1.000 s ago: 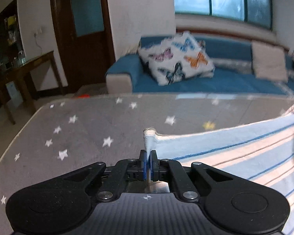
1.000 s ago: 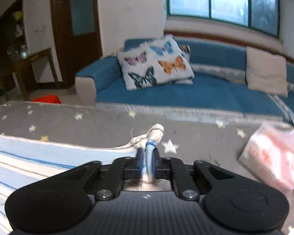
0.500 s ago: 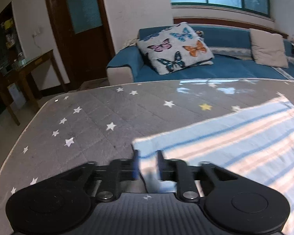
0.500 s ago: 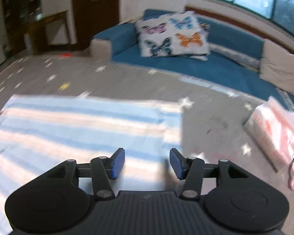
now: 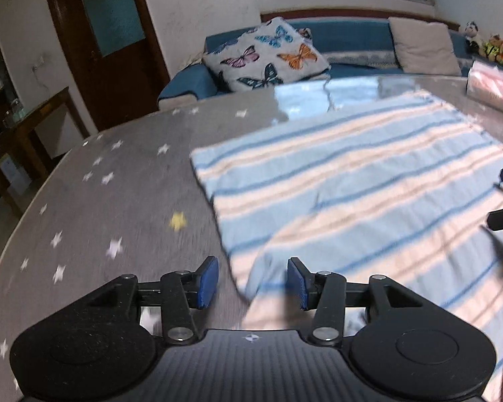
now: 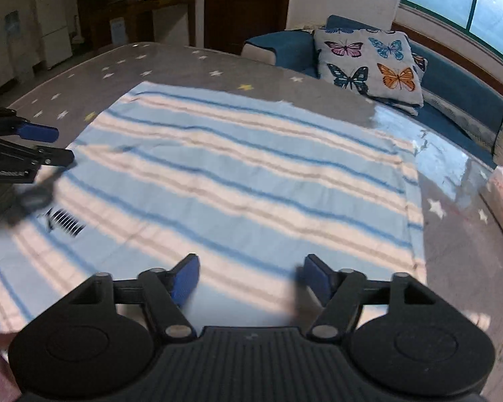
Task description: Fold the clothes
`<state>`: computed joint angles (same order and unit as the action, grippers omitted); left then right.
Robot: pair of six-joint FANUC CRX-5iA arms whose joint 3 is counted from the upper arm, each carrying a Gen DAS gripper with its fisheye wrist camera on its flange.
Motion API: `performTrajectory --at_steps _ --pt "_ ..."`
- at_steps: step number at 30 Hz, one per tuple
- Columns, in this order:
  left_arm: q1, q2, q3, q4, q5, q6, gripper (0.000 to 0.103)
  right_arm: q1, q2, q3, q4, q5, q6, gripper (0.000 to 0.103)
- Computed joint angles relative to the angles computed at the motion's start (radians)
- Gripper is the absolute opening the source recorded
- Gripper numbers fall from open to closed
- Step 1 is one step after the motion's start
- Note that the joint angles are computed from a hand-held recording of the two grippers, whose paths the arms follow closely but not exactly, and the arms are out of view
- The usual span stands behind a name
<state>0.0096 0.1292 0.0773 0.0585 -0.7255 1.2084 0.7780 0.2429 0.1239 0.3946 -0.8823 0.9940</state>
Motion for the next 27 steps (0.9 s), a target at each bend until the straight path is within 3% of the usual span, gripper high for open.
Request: performTrajectory --at_steps 11,20,27 --pt "0.011 -0.067 -0.081 -0.027 0.032 0.041 0.067 0.075 -0.095 -0.142 0.083 0.0 -0.097 0.078" --pt "0.013 -0.115 -0.131 -0.058 0.05 0.079 0.074 0.111 -0.184 -0.262 0.142 0.019 -0.245 0.078" --pt "0.062 -0.186 -0.219 -0.033 0.089 0.085 0.083 0.13 -0.239 -0.327 0.144 0.036 -0.317 0.08"
